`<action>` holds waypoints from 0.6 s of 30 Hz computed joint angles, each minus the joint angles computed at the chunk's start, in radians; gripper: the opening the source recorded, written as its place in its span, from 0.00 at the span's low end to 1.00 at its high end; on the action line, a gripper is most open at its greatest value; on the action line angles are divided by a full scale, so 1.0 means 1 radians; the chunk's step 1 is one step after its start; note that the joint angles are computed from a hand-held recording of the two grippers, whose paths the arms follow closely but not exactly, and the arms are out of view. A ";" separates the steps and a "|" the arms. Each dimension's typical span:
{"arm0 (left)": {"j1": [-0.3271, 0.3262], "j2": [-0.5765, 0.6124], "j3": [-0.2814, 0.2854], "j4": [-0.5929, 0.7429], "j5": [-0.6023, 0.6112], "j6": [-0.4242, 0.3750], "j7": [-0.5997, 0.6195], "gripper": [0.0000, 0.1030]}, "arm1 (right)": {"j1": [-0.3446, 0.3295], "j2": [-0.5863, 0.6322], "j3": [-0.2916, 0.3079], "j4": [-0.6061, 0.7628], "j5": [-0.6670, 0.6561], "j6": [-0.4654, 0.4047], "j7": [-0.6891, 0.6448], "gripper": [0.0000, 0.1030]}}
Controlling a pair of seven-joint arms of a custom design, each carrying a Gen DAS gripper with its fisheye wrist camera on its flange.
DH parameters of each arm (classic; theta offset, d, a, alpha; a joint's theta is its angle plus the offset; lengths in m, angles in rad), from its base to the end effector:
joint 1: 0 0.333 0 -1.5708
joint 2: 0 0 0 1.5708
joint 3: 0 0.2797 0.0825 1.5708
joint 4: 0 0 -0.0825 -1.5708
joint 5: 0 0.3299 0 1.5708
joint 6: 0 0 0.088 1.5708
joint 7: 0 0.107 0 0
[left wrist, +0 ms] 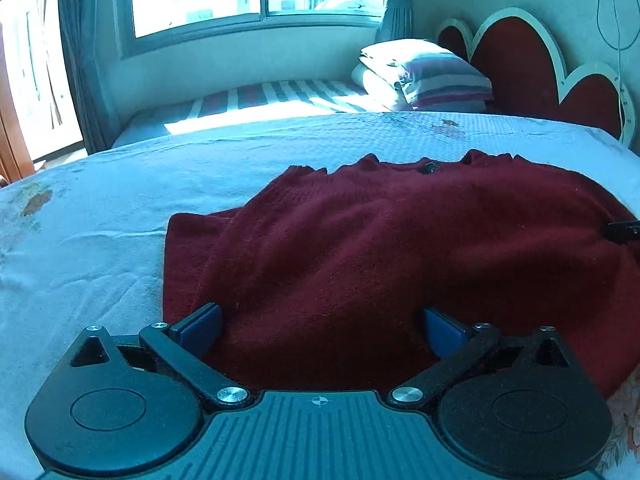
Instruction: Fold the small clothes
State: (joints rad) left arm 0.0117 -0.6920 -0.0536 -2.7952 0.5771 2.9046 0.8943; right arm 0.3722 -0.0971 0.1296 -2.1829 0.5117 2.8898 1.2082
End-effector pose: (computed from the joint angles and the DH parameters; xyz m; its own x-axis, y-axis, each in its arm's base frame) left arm 0.3431 -0.0483 0.4835 0.1404 -0.9895 -0.0356 -0.6563 -0.0661 -0.7516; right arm 0.4664 0.2254 0.5112 0.4725 -0.8650 -0.1690 -0.6545 -0.2160 -0.7246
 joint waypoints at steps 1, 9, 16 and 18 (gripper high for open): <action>0.010 0.007 -0.006 0.010 0.004 -0.009 -0.001 1.00 | 0.002 0.003 -0.014 0.009 0.039 -0.016 -0.028 0.00; 0.036 0.091 -0.021 0.153 0.047 0.021 -0.007 1.00 | 0.012 0.008 -0.014 0.071 0.026 0.009 -0.080 0.48; 0.082 0.299 -0.050 0.258 0.092 0.010 -0.093 1.00 | 0.029 0.204 -0.053 0.276 -0.165 -0.104 0.007 0.06; 0.083 0.281 -0.019 0.231 0.066 0.021 -0.095 1.00 | -0.012 0.207 -0.044 0.261 -0.099 -0.074 -0.001 0.00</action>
State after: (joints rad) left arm 0.0942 -0.4113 -0.0730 -2.5644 0.6434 2.9255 0.7992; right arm 0.3606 0.1101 0.0859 -1.9224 0.4129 2.8155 1.2076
